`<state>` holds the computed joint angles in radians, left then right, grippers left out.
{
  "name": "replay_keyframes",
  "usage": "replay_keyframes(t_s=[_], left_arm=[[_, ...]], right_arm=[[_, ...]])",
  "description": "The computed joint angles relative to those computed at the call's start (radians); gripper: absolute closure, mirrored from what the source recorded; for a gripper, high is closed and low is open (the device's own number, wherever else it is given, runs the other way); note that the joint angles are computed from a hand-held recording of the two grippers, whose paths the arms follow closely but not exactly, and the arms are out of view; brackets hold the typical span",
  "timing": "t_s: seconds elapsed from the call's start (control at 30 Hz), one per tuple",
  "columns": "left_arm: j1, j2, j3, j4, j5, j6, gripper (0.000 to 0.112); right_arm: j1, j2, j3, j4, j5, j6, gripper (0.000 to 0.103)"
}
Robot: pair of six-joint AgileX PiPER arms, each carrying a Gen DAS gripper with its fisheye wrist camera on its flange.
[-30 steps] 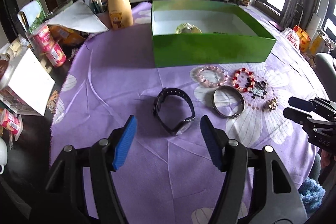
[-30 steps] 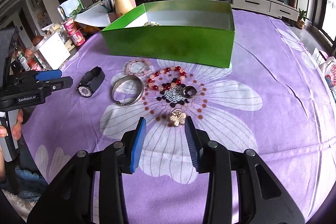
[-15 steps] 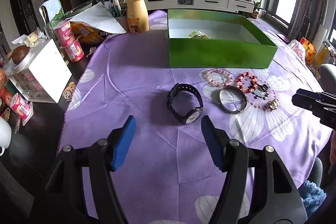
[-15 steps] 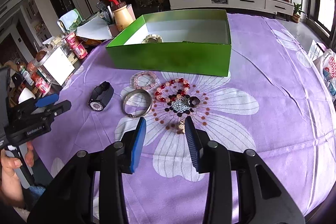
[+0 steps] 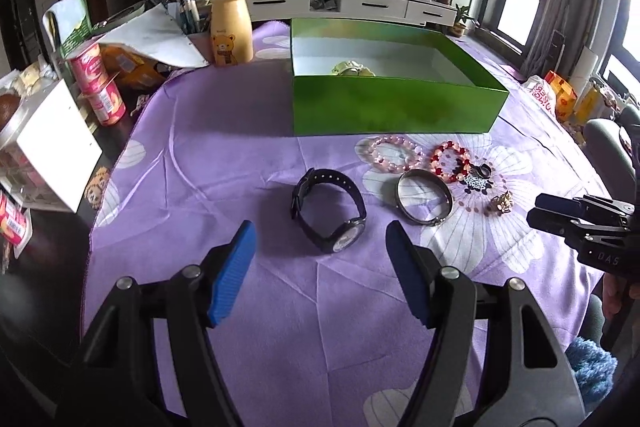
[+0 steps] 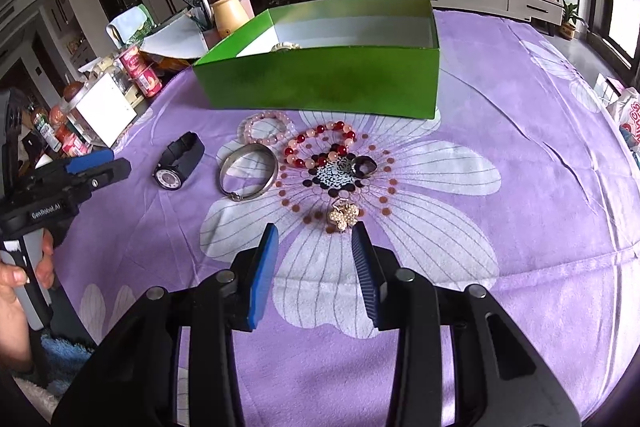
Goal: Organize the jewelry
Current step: 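Grasp the black watch with the left tool while the right tool grasps the gold flower charm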
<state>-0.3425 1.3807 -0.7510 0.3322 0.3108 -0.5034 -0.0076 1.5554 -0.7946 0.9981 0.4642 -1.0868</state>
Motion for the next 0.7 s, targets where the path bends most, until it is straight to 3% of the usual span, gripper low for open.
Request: replay_keyframes(t_s=[0.23, 0.4, 0.53, 0.7], left_arm=[[-0.009, 0.055, -0.034, -0.112, -0.035, 0.204, 0.044], [-0.02, 0.126, -0.095, -0.163, -0.017, 0.31, 0.046], [-0.019, 0.203, -0.154, -0.189, 0.04, 0.374, 0.065], [0.018, 0.255, -0.191, -0.377, 0.108, 0.595, 0.075]], right_arm=[[0.02, 0.072, -0.024, 0.052, -0.051, -0.074, 0.064], [0.02, 0.116, -0.044, 0.087, -0.067, -0.112, 0.064], [0.033, 0.137, -0.056, 0.093, -0.08, -0.133, 0.064], [0.042, 0.154, -0.067, 0.104, -0.094, -0.16, 0.065]])
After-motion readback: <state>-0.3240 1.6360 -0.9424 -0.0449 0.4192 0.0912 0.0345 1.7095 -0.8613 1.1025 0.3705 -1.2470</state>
